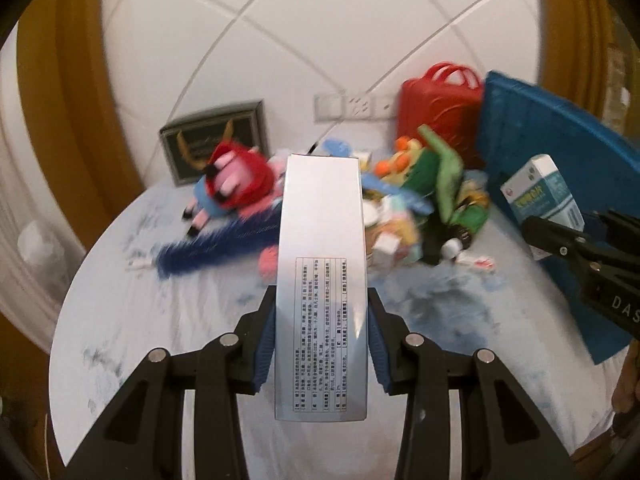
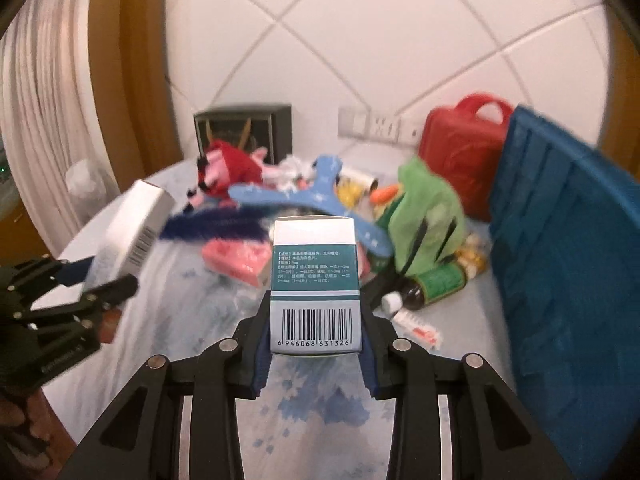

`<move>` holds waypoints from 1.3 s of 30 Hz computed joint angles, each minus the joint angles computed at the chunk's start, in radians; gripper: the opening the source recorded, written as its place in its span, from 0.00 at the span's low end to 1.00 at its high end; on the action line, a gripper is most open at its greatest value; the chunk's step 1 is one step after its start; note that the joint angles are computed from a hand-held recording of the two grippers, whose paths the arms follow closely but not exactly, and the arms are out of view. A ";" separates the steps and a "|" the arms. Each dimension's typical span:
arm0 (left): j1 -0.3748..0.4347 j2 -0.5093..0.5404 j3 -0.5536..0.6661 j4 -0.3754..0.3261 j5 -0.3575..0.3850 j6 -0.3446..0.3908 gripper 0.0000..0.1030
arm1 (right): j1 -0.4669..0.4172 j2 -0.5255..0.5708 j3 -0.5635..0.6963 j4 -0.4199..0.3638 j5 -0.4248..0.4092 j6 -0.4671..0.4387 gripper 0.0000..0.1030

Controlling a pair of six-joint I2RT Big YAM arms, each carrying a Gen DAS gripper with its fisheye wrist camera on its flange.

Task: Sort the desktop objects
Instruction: 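Carry the white card and teal-white box over the blue crate with both tools, then open both tools to drop the card and medicine box into the crate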

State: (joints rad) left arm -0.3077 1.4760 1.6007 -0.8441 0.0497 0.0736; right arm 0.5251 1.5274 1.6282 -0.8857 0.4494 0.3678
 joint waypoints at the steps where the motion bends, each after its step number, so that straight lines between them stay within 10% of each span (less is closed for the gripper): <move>1: -0.008 -0.004 0.002 0.003 0.007 0.002 0.39 | 0.009 -0.011 0.000 0.004 0.023 0.001 0.34; 19: -0.303 0.061 0.240 0.060 0.028 0.003 0.39 | 0.017 -0.320 -0.086 -0.067 0.410 0.041 0.34; 28: -0.470 0.215 0.499 -0.003 0.001 -0.001 0.39 | -0.059 -0.466 -0.109 -0.173 0.550 0.050 0.34; 39: -0.626 0.477 0.944 -0.190 -0.032 0.033 0.39 | -0.281 -0.607 -0.196 -0.288 0.531 0.068 0.34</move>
